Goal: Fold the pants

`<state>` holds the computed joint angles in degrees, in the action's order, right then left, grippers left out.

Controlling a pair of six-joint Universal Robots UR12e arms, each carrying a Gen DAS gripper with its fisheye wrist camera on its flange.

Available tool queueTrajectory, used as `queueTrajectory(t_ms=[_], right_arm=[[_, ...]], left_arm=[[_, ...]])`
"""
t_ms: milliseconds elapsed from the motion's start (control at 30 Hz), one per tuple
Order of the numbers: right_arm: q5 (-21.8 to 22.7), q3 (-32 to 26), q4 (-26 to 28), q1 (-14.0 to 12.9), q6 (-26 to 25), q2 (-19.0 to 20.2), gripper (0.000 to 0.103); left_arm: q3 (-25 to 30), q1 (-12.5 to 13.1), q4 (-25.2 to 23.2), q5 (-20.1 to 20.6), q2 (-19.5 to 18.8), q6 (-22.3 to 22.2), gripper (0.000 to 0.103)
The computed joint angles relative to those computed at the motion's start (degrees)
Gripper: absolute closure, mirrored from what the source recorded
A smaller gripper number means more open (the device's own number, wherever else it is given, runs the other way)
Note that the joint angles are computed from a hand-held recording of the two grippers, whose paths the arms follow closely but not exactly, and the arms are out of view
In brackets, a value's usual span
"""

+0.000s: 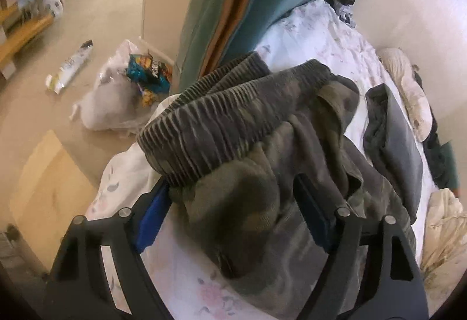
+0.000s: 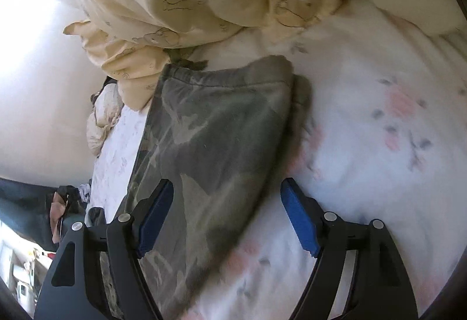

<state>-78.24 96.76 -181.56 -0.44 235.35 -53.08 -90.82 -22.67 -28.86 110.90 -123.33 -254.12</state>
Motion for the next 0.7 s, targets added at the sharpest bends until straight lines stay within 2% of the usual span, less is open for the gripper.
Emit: queueTrajectory(t_ms=[100, 367, 433, 567, 633, 700], right_arm=[[-1.0, 0.0, -2.5, 0.1, 0.6, 0.8, 0.028], [-2.3, -0.9, -2.2, 0.4, -2.1, 1.3, 0.028], [-2.8, -1.0, -1.8, 0.6, -2.8, 1.3, 0.028], [-3.4, -1.2, -1.4, 0.7, -2.9, 1.3, 0.028], [-3.9, -1.2, -1.8, 0.7, -1.6, 1.2, 0.031], [-3.0, -0.9, -5.7, 0.1, 2.0, 1.6, 0.032]], left_arm=[[1.4, -0.3, -2.4, 0.8, -0.4, 3.5, 0.024], [-1.2, -0.3, 2.3, 0.6, -0.1, 7.6, 0.024], [-0.8, 0.2, 1.8, -2.7, -0.7, 9.6, 0.024], [0.0, 0.8, 1.2, -0.9, -1.1, 8.8, 0.024], [-0.1, 1.6, 2.0, -2.4, -1.3, 7.2, 0.024], [0.3, 2.0, 1.1, -3.6, -1.2, 6.6, 0.047]])
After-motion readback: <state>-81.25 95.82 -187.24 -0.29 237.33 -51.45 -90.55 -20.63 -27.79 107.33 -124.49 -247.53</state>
